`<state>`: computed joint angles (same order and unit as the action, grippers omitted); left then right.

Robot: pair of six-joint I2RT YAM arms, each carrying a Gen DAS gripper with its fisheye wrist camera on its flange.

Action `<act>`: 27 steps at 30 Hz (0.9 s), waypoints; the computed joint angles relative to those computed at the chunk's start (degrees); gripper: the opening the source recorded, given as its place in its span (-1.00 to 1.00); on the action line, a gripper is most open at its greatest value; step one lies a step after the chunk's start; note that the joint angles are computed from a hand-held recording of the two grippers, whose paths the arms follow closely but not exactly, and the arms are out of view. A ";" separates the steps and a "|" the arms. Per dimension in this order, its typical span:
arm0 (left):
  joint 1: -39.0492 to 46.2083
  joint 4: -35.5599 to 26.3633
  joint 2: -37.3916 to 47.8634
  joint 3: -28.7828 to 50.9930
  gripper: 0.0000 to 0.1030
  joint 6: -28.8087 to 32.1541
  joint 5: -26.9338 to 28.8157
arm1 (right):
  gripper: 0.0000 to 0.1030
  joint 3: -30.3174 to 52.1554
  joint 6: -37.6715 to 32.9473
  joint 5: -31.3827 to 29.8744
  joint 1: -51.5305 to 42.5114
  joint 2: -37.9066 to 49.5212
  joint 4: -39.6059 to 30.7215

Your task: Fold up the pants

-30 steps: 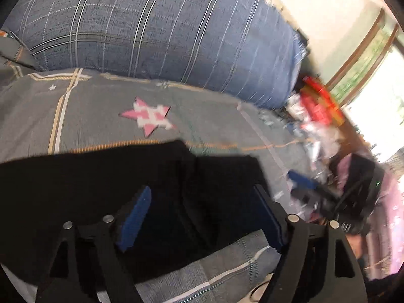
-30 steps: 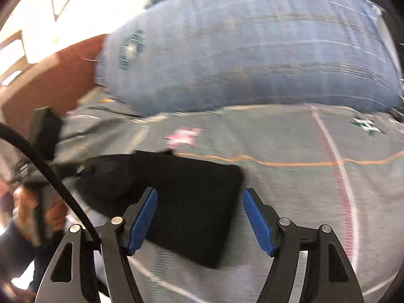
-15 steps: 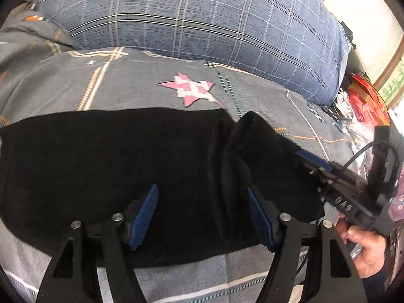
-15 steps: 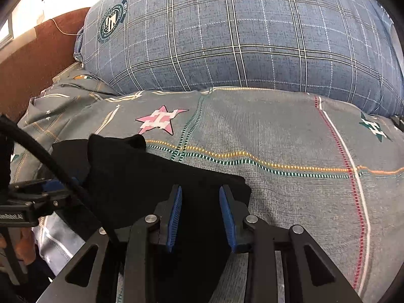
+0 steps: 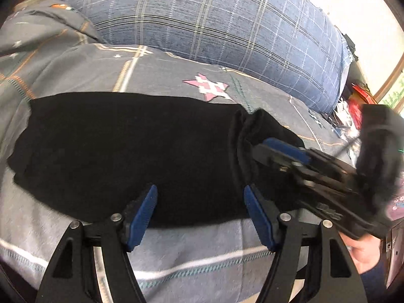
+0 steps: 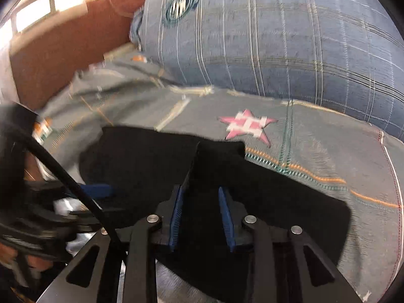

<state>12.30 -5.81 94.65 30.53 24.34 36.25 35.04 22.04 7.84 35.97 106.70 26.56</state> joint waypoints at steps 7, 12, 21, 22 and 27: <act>12.71 -4.71 0.45 1.00 0.53 6.35 1.69 | -0.39 -1.38 0.56 1.93 1.07 -4.33 -1.47; 20.51 -5.62 4.26 3.95 0.54 6.52 2.53 | -0.32 -3.06 1.70 1.15 0.85 -9.54 -2.03; 25.47 -4.46 8.21 7.09 0.62 4.72 1.58 | 0.14 0.17 3.80 -2.28 2.77 -6.00 0.55; 25.63 -4.42 8.47 7.21 0.63 4.62 1.41 | 0.15 0.73 3.73 -2.31 3.02 -5.35 0.43; 25.63 -3.61 9.64 7.51 0.65 3.86 1.12 | 0.36 3.92 3.04 -3.02 4.03 -2.47 -0.57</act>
